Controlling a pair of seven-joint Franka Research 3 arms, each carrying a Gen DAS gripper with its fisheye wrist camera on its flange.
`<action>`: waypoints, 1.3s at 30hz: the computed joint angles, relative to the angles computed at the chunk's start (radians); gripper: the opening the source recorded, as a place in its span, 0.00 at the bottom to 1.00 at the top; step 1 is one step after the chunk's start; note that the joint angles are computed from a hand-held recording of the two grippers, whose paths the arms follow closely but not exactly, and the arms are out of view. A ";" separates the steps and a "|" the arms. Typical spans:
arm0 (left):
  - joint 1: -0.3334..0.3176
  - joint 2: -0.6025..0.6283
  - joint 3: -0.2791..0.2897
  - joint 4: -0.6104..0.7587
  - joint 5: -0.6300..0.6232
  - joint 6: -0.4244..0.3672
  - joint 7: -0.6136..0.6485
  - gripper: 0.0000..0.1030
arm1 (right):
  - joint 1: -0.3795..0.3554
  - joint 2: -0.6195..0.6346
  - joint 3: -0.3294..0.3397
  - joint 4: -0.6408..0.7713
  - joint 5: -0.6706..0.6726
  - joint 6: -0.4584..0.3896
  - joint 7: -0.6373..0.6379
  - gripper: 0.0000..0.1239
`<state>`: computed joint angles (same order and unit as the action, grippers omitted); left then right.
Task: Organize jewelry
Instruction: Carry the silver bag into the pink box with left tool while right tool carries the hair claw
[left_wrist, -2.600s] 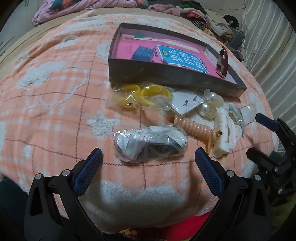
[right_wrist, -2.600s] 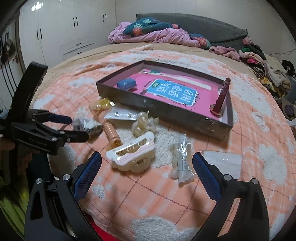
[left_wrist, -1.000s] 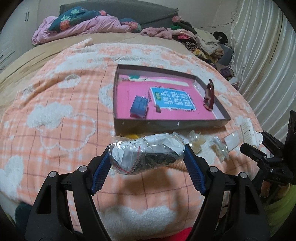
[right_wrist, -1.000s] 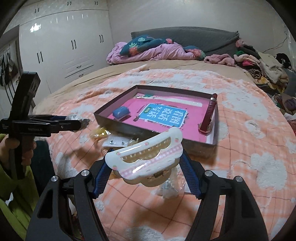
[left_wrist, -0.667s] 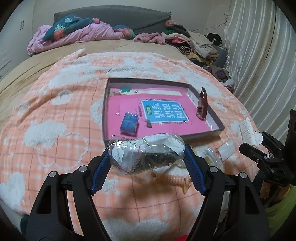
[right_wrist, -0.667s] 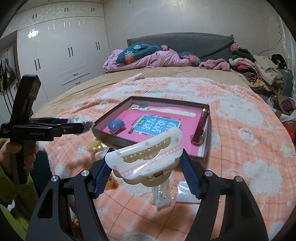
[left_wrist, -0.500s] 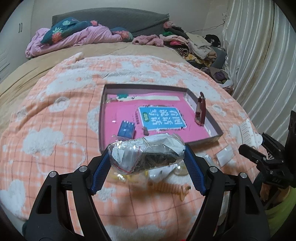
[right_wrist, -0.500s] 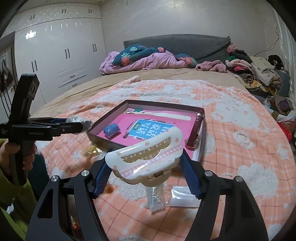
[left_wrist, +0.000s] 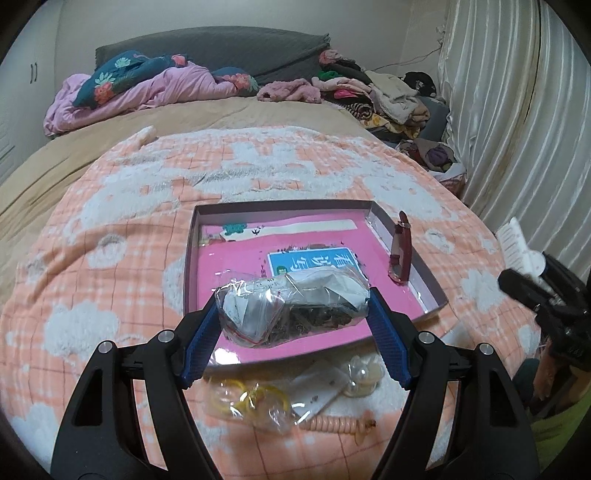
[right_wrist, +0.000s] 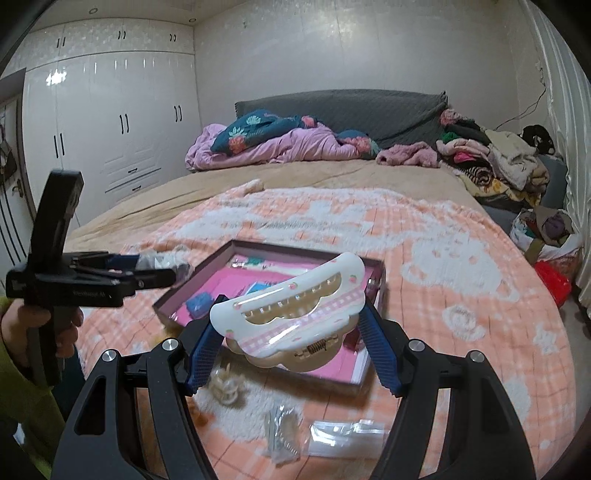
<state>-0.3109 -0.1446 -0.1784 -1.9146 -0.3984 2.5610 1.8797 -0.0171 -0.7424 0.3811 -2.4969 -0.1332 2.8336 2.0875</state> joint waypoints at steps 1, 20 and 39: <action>0.001 0.009 -0.002 0.009 0.006 0.000 -0.005 0.65 | -0.005 0.006 -0.001 0.007 -0.003 0.001 -0.001 0.55; 0.038 0.170 -0.061 0.159 0.150 -0.015 -0.133 0.65 | -0.110 0.149 0.009 0.115 -0.053 0.051 0.083 0.55; 0.043 0.305 -0.102 0.279 0.268 -0.068 -0.220 0.65 | -0.060 0.220 -0.026 0.051 -0.134 0.027 0.116 0.55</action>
<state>-0.2677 0.1603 -0.2803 -1.6359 -0.1306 2.4934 1.6600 -0.0774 -0.5225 0.3554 -2.4456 -0.2671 2.8604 2.2038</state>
